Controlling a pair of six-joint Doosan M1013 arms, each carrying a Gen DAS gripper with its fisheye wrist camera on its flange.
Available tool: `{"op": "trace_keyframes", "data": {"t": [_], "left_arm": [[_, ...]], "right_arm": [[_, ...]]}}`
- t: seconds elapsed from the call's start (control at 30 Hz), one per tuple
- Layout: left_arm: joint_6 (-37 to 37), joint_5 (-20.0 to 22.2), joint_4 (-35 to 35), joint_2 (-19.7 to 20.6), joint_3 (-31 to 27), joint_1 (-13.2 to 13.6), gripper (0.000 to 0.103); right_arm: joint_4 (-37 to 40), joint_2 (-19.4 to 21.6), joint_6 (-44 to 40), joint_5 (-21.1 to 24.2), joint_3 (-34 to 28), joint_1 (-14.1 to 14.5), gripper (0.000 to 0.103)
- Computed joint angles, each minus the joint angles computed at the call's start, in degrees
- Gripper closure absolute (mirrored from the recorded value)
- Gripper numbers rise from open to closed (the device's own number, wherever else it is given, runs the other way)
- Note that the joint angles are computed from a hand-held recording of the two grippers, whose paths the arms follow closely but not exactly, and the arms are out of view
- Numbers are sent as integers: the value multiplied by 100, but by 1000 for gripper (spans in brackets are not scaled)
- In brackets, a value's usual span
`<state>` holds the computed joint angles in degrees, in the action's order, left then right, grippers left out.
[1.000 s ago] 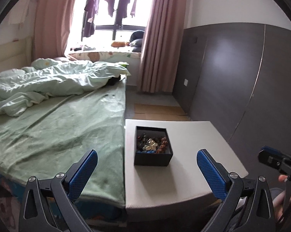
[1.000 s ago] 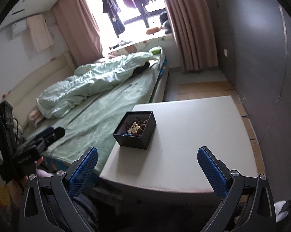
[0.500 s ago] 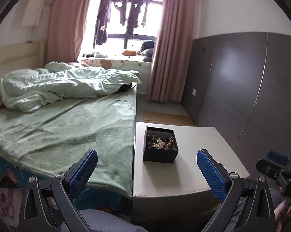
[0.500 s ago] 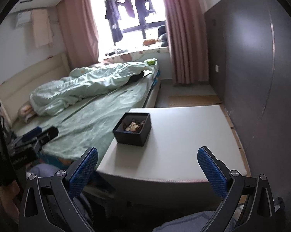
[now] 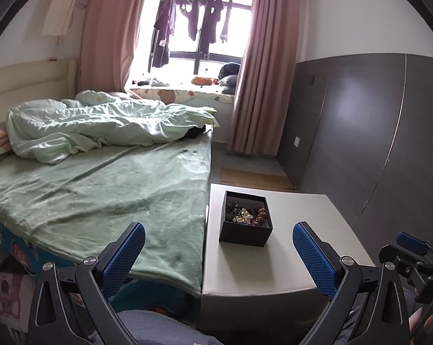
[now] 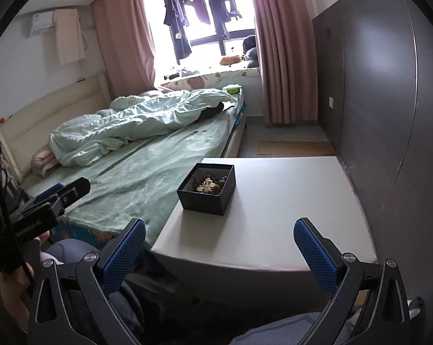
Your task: Organize jewelry
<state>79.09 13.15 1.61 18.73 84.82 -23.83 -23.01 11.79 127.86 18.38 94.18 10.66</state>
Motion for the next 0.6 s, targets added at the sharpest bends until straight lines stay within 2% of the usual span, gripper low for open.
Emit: {"op": "trace_keyframes", "data": {"t": [0.17,0.4,0.6], "left_arm": [[-442,-167,620,-41,86,-51,0],[-466,-200,679,-39,91,-52,0],[-468,-185,718,-20,63,-66,0]], "right_arm": [[-476,9,563,4,13,14,0],[-446,17,532,15,0,17,0],[-867,38,805,156,-53,103,0]]}}
